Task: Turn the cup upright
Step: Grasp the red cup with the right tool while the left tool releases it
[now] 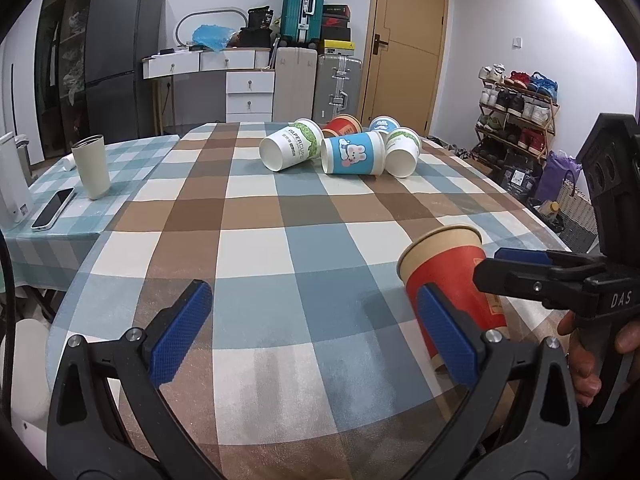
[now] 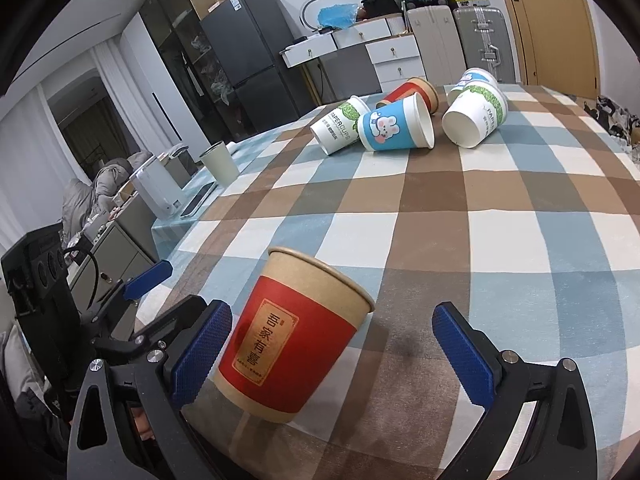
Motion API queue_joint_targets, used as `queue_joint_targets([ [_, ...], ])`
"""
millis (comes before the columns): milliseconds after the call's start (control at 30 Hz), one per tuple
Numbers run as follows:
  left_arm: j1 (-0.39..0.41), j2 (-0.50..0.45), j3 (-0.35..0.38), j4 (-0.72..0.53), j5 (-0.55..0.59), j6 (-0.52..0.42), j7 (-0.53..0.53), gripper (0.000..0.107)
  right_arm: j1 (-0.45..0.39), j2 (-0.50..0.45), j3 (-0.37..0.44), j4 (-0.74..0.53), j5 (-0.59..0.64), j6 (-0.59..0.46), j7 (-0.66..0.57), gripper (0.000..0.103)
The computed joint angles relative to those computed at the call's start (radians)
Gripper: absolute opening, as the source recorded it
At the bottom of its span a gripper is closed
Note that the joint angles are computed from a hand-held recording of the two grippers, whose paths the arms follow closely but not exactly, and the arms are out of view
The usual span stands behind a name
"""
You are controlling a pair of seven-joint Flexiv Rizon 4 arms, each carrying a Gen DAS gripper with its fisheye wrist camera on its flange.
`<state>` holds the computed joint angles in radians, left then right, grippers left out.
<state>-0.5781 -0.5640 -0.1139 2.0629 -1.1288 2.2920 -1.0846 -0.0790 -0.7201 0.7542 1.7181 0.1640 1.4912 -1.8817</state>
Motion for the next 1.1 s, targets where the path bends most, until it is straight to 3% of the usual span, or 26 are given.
queue_joint_targets([
  [167, 0.0, 0.0, 0.001, 0.002, 0.005, -0.003, -0.005, 0.102, -0.002, -0.005, 0.002, -0.044, 0.035, -0.075, 0.026, 0.102],
  [633, -0.001, -0.009, 0.005, -0.003, 0.012, -0.006, -0.001, 0.102, 0.008, -0.038, -0.025, -0.218, 0.251, -0.377, 0.014, 0.085],
  [833, -0.002, -0.013, 0.005, -0.008, 0.013, -0.01, 0.004, 0.102, 0.033, -0.032, -0.069, -0.26, 0.328, -0.452, -0.018, 0.074],
  [1100, -0.006, -0.015, 0.005, -0.011, 0.006, -0.01, 0.01, 0.102, 0.061, -0.007, -0.121, -0.278, 0.455, -0.457, -0.129, 0.071],
])
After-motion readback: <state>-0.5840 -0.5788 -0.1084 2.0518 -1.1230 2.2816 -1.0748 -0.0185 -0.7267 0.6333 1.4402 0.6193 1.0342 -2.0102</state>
